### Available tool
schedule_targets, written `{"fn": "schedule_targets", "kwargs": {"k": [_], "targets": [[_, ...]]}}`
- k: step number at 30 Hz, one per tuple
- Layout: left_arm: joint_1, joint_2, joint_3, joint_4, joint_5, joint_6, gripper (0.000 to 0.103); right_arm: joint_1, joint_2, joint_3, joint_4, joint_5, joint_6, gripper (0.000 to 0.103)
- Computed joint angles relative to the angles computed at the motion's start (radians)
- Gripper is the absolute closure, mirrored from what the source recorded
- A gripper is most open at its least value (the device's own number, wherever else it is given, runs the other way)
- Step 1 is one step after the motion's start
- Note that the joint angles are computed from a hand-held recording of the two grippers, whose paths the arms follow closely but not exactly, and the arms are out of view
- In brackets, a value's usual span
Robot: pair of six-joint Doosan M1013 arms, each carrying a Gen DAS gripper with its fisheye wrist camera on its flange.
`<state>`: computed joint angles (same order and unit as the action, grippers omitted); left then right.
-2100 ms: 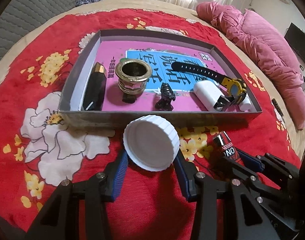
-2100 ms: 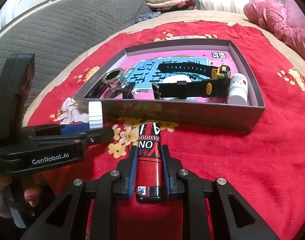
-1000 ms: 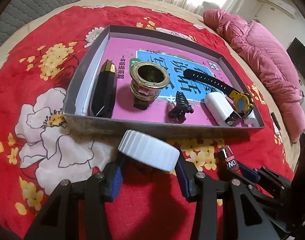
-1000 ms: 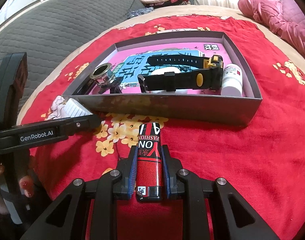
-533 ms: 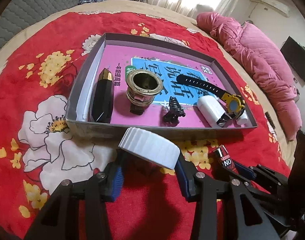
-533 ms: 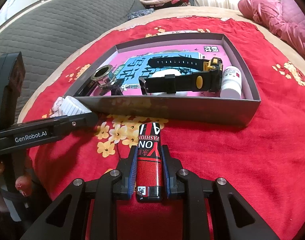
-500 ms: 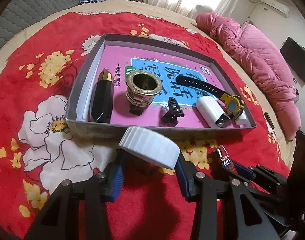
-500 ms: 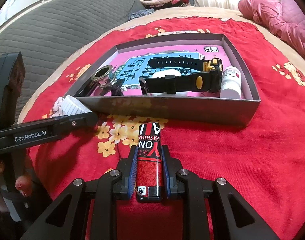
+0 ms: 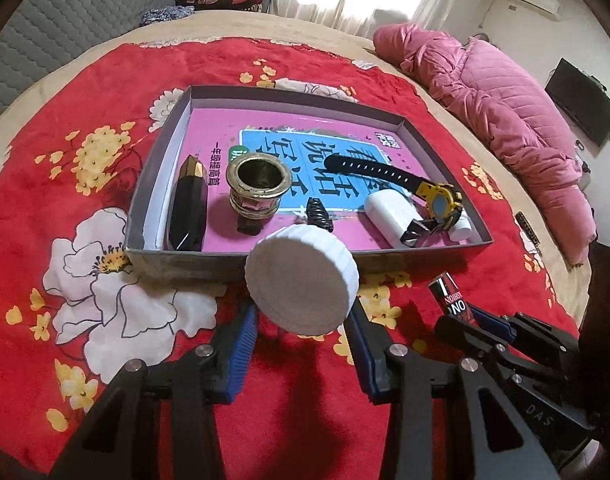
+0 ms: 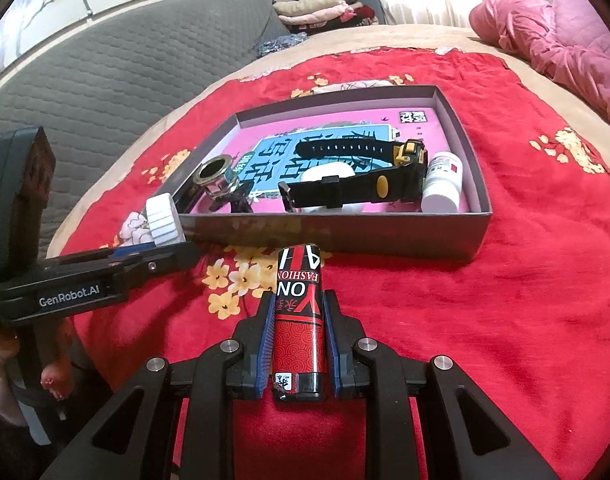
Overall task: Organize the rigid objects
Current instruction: 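Lift the white cap with left tool while right tool lifts the red lighter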
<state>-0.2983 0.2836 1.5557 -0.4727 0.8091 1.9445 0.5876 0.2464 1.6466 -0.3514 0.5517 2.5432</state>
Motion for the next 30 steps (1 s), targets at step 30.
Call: {"fn": "schedule_targets", "kwargs": {"k": [30], "targets": [[0.018,-0.005,0.004,-0.018,0.035,0.026,0.06,-0.003,0.0,0.001,0.005,-0.004,0.005,0.08]]}}
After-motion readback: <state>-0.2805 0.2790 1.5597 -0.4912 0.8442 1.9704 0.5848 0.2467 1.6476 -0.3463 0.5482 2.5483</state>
